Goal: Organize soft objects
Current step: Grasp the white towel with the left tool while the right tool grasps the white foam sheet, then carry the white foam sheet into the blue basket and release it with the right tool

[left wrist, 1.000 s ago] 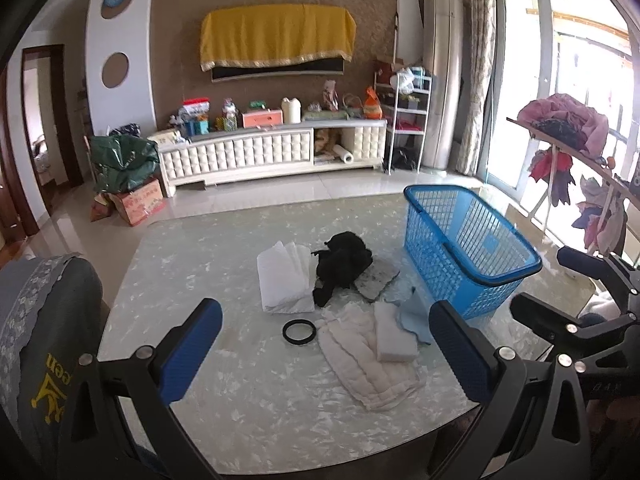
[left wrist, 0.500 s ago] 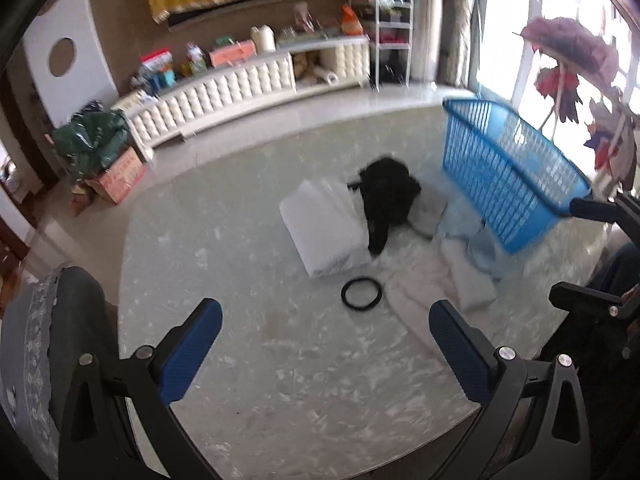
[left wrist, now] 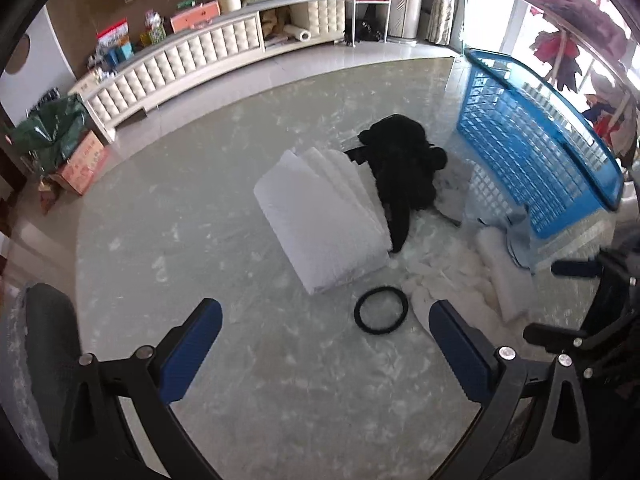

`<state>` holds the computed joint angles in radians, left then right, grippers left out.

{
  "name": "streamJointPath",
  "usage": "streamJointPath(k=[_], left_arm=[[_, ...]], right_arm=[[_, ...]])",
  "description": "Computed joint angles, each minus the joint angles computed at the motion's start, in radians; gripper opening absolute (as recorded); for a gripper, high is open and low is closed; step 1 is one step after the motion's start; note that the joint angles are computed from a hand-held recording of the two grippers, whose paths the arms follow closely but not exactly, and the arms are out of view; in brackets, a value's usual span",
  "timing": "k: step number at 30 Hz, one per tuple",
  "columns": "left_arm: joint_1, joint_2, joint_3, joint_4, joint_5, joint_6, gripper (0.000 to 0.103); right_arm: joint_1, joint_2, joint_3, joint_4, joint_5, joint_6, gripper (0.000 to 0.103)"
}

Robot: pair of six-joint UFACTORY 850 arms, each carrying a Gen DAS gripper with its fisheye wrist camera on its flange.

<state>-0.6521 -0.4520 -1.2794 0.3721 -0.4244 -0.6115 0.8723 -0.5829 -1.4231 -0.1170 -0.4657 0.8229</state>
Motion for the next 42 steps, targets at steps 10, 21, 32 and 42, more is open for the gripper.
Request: streamJointPath(k=[10,21,32,42], left_arm=[[0.07,-0.152,-0.148,-0.196,-0.049,0.126,0.103],[0.103,-0.298,-0.301,-0.3,-0.109,0.195,0.103],[0.093,-0.307,-0.311,-0.404,-0.11,0.328,0.044],[0.081,-0.199,-0.207,-0.298,-0.081,0.214,0.018]], right_arm=[[-0.044,-0.023,0.002,0.166,-0.058,0.035,0.076],[-0.034,-0.063,-0.043,0.072,-0.121,0.13,0.063],[-0.022,-0.098,-0.077,0.067,-0.08,0.124,0.05],[-0.02,-0.022,-0.006,-0.003,-0.04,0.157,0.046]])
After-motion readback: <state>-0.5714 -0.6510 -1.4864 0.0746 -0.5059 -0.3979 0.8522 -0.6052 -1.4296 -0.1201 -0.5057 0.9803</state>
